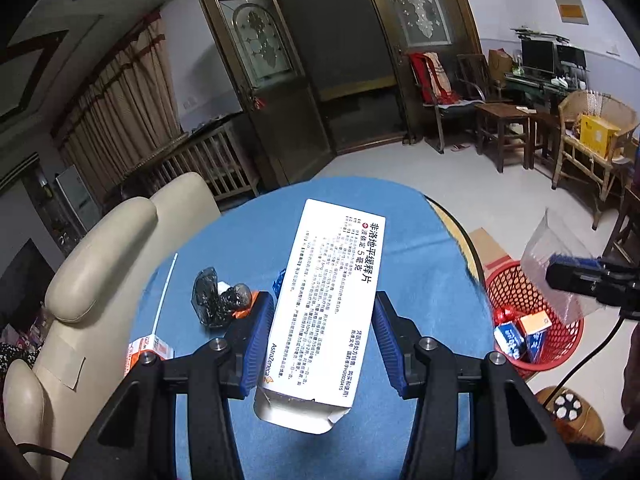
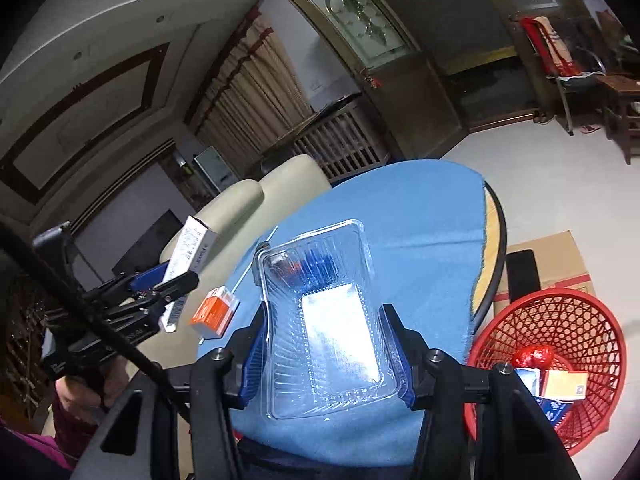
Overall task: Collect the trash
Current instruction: 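Carry the white box in the left gripper and the clear tray in the right gripper to the red wastebasket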
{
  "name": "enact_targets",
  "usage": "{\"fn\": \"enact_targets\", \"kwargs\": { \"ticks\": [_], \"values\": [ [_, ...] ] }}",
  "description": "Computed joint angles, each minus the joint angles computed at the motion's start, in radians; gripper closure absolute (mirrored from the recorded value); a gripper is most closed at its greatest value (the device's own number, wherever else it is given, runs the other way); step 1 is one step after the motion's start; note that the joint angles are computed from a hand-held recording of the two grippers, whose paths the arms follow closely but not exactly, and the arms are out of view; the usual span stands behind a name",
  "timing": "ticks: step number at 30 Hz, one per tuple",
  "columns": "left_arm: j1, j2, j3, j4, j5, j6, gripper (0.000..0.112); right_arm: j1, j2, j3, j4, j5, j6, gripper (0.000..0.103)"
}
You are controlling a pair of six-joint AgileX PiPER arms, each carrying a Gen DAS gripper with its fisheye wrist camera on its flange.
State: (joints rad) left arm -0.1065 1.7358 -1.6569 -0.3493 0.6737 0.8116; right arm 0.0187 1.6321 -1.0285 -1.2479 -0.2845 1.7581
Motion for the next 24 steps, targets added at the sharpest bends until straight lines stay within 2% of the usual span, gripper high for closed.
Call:
{"fn": "enact_targets", "kwargs": {
  "ticks": [4,8,14,24],
  "values": [
    [-0.030,-0.009,0.013,0.038,-0.029,-0.045,0.060,0.005,-0.019,0.026,0.053,0.023,-0.062,0.048],
    [-0.057,-0.016,0.040,0.083,-0.077,-0.088,0.060,-0.020,-0.033,0.052,0.075,0.000,-0.088,0.048],
    [-0.098,-0.028,0.049,0.143,-0.084,-0.163,0.060,-0.041,-0.043,0.078,0.123,-0.012,-0.147,0.048],
    [-0.138,-0.040,0.071,0.171,-0.103,-0.182,0.060,-0.069,-0.092,0.123,0.183,-0.030,-0.203,0.048]
  ]
}}
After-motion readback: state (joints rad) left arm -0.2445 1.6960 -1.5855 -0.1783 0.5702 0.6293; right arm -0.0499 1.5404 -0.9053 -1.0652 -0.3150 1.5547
